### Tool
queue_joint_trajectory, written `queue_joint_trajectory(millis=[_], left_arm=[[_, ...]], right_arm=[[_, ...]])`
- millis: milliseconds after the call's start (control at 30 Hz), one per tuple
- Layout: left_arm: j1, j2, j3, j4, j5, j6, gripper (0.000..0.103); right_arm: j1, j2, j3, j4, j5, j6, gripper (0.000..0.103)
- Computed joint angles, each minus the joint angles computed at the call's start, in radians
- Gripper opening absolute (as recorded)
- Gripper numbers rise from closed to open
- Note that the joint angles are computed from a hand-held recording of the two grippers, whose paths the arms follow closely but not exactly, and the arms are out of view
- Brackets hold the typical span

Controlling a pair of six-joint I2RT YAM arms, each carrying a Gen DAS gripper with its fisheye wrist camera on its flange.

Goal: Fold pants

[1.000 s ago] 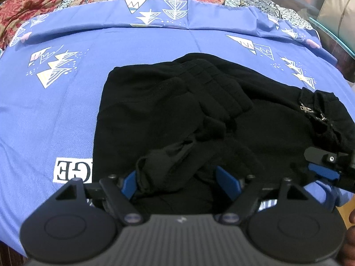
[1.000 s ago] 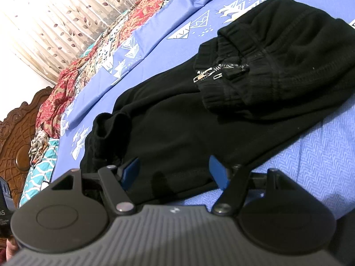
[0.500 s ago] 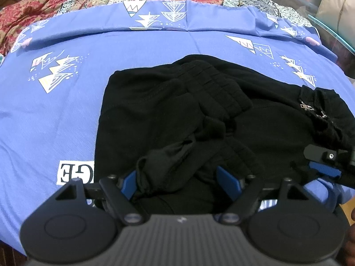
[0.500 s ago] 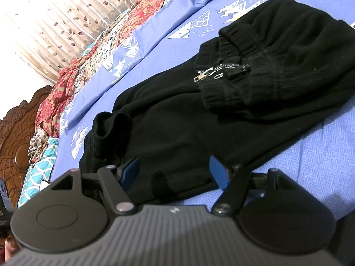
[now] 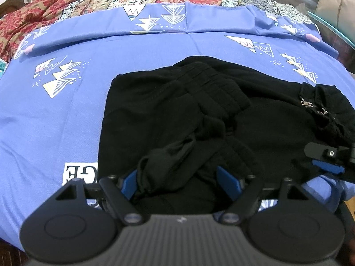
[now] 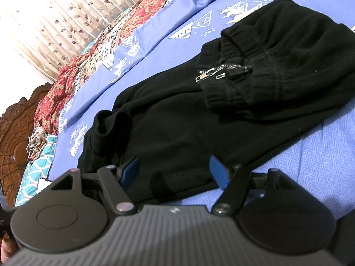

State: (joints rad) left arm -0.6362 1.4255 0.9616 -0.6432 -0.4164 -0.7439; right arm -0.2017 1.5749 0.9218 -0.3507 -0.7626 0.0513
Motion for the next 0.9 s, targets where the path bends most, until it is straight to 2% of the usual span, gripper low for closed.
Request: queue_joint_trajectory(millis=[367, 467, 500, 533, 900], left_arm=[[0.006, -0.017, -0.02, 0.017, 0.001, 0.013, 0.079], [0.016, -0.042, -0.046, 0.049, 0.026, 0.027, 0.091], [0.017, -0.055, -0.06, 0.067, 0.038, 0.032, 0.102], [0.016, -0.069, -0.075, 0.088, 0.054, 0.042, 0.103], [-0.009, -0.035, -0.045, 0.058, 0.029, 0.053, 0.103]], right_arm=[[0.009, -0.003, -0.006, 0.015, 0.011, -0.003, 0.072], [0.014, -0.006, -0.011, 0.02, 0.016, -0.001, 0.072], [0.014, -0.007, -0.011, 0.021, 0.017, 0.0, 0.072], [0.014, -0.007, -0.011, 0.021, 0.017, 0.0, 0.072], [0.018, -0.002, -0.01, 0.027, 0.022, 0.0, 0.073]])
